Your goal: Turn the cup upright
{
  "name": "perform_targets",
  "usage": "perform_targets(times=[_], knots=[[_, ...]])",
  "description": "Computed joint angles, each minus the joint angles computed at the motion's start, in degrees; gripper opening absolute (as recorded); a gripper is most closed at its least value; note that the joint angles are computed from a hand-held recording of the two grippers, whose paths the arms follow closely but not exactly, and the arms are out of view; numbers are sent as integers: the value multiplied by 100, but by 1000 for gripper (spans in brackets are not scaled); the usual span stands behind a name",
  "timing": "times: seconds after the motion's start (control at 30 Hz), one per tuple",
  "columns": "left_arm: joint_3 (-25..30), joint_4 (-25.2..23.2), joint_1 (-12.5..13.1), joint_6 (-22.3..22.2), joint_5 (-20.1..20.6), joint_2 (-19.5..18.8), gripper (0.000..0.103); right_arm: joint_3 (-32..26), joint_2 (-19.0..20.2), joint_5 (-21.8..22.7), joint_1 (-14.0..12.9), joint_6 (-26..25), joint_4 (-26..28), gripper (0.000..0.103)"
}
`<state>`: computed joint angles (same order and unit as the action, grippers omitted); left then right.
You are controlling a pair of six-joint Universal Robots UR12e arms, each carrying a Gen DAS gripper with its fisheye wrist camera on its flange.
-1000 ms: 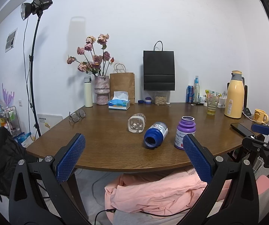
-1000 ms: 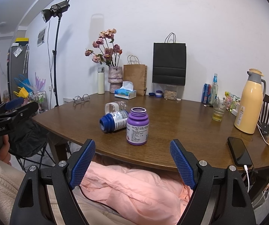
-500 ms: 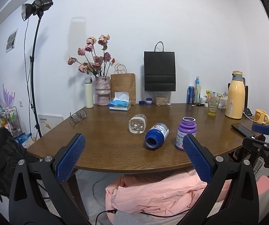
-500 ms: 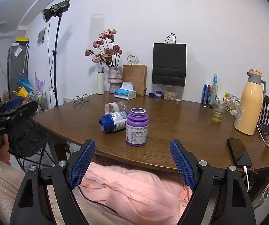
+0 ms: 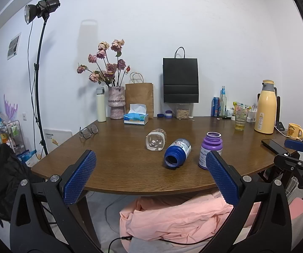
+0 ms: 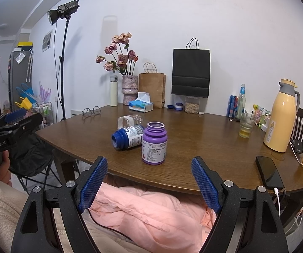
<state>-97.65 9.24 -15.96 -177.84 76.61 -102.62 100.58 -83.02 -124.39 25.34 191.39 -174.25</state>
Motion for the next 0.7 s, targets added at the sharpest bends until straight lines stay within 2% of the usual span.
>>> perform_targets(times=[0.33,0.4,0.47,0.53,0.63,0.7], knots=[[54,12,14,34,-25,-39,103,-33,16,-5,0,-21,1,86],[129,213,-2,147,35,-139,103,-52,46,49,-18,-97,-93,86],[314,309,-38,286,224,-296,103,-132,119,263,-90,-186,-148,86],[583,80,-49,260,334,-475,103,-253,227,572,-188,-240,-192,86],[962,-246,-158,447,906,-763,103,-416,388,917,-295,-292,-269,86],[1131,-431,-195,421,1097,-893,103,-550,522,1272,-389,-351,-320,86]])
